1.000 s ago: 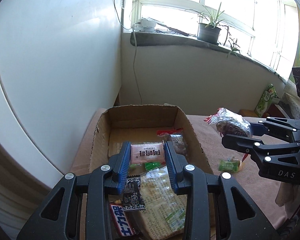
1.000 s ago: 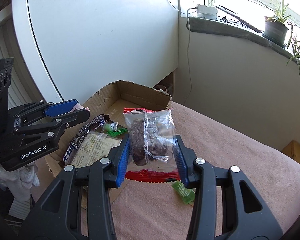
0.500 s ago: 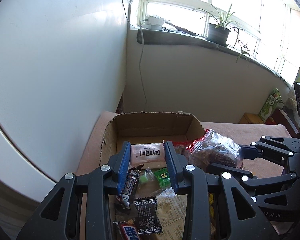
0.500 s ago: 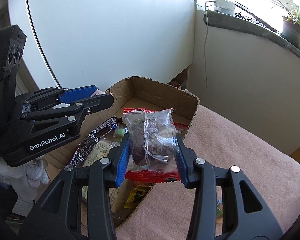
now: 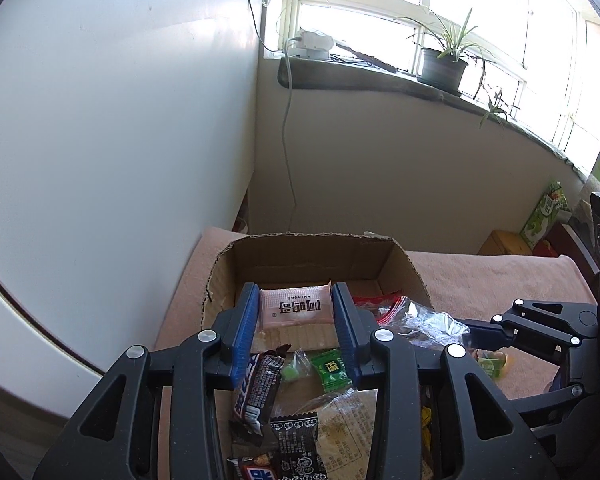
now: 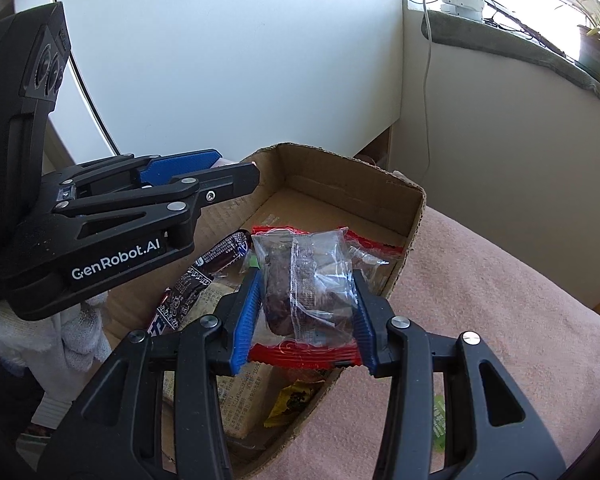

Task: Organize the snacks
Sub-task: 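Open both grippers to drop the white candy and clear bag into the box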

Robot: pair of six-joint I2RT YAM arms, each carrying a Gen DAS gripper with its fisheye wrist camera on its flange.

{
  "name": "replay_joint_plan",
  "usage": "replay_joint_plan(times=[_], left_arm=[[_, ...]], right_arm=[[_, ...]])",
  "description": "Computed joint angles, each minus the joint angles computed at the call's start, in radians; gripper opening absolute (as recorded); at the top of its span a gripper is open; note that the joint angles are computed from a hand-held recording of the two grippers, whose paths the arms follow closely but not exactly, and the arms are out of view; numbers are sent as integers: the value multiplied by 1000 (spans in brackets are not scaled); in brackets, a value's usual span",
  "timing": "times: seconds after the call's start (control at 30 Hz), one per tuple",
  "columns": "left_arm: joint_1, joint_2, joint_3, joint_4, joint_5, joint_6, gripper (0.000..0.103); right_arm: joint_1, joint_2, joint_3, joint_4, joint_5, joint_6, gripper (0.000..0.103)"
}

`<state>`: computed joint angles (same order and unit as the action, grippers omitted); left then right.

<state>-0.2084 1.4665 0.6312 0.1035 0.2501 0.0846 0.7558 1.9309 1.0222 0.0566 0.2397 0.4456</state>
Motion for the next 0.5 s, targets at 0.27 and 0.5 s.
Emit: replay_joint_plan(times=[0.27,0.5], left_arm=[[-2,-7,-2,0,-12,-12,55],[-10,-25,-3,-6,-28,-22,64]], right_arm=[[17,-11,-13,12,29,-13,70],[34,-38,-46,6,62,-8,87]])
